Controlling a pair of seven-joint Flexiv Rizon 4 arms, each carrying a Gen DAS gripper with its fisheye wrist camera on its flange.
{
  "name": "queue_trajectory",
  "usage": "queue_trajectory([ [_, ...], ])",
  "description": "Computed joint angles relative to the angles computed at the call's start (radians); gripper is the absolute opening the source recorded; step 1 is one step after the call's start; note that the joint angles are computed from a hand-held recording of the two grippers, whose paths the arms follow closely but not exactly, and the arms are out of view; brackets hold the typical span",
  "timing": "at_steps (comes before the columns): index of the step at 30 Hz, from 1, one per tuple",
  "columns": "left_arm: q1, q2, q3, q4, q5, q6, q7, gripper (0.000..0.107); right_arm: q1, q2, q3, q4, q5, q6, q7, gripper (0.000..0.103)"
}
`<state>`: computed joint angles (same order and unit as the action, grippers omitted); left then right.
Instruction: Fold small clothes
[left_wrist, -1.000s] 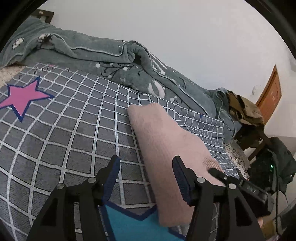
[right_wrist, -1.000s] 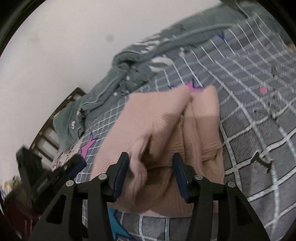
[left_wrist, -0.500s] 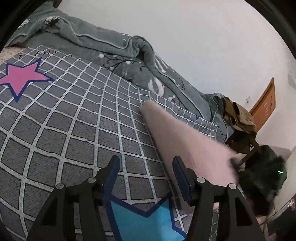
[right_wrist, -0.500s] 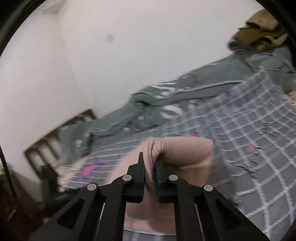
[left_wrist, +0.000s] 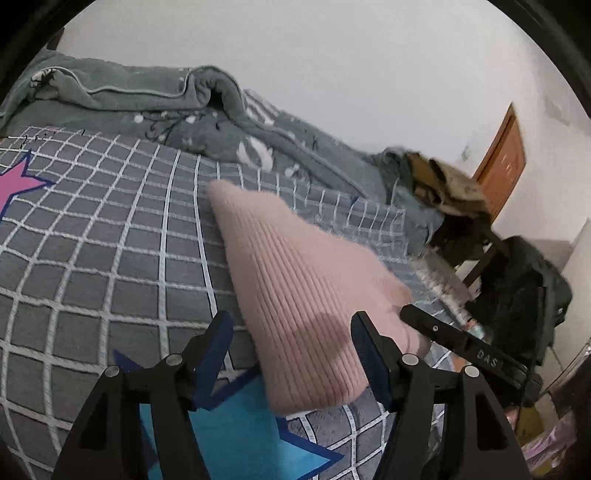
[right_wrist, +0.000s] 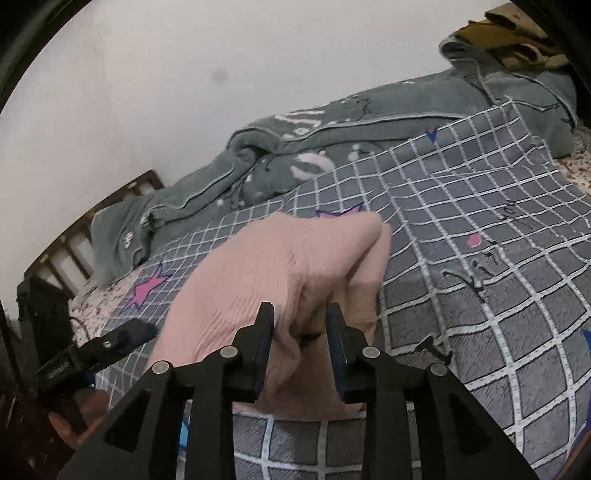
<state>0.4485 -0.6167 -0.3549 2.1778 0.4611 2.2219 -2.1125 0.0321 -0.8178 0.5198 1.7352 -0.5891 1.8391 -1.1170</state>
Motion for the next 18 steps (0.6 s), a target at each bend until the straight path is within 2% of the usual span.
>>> queue_trajectory([
  [1, -0.015, -0.002, 0.007, -0.004, -0.014, -0.010, 0.003, 0.064, 0.004, -0.001, -0.002, 0.001, -0.010, -0.014, -0.009, 0.029],
  [4, -0.025, -0.014, 0.002, -0.011, -0.024, -0.013, 0.006, 0.064, -0.031, -0.045, 0.069, -0.023, -0.029, -0.062, -0.036, 0.027],
  [6, -0.031, -0.016, 0.005, -0.011, -0.030, 0.000, 0.007, 0.064, -0.021, -0.060, 0.073, -0.037, -0.002, -0.059, -0.048, 0.013],
  [9, -0.024, -0.022, 0.004, -0.010, -0.023, 0.024, -0.009, 0.064, 0.034, -0.025, -0.006, -0.011, 0.065, 0.068, -0.090, 0.006],
  [12, -0.016, -0.020, 0.004, -0.007, -0.007, 0.038, -0.023, 0.064, -0.034, -0.017, -0.024, 0.024, -0.098, 0.232, 0.052, 0.004],
  [13, -0.019, -0.021, 0.007, -0.009, -0.003, 0.041, -0.024, 0.065, -0.020, 0.002, -0.049, 0.028, -0.065, 0.220, 0.042, 0.004],
  [14, -0.026, -0.020, 0.012, -0.012, -0.003, 0.036, -0.022, 0.065, 0.002, 0.017, -0.053, 0.024, 0.029, 0.171, -0.017, 0.004],
  [15, -0.039, -0.017, 0.021, -0.015, -0.011, 0.024, -0.016, 0.065, -0.004, 0.009, -0.033, -0.002, 0.057, 0.057, -0.023, 0.005],
  [16, -0.049, -0.012, 0.027, -0.016, -0.022, 0.007, -0.011, 0.065, -0.037, -0.018, 0.018, -0.034, 0.020, -0.059, 0.002, 0.005],
  [18, -0.049, -0.006, 0.023, -0.015, -0.041, -0.027, -0.010, 0.065, -0.050, -0.054, 0.046, -0.067, -0.040, -0.173, 0.063, 0.007],
])
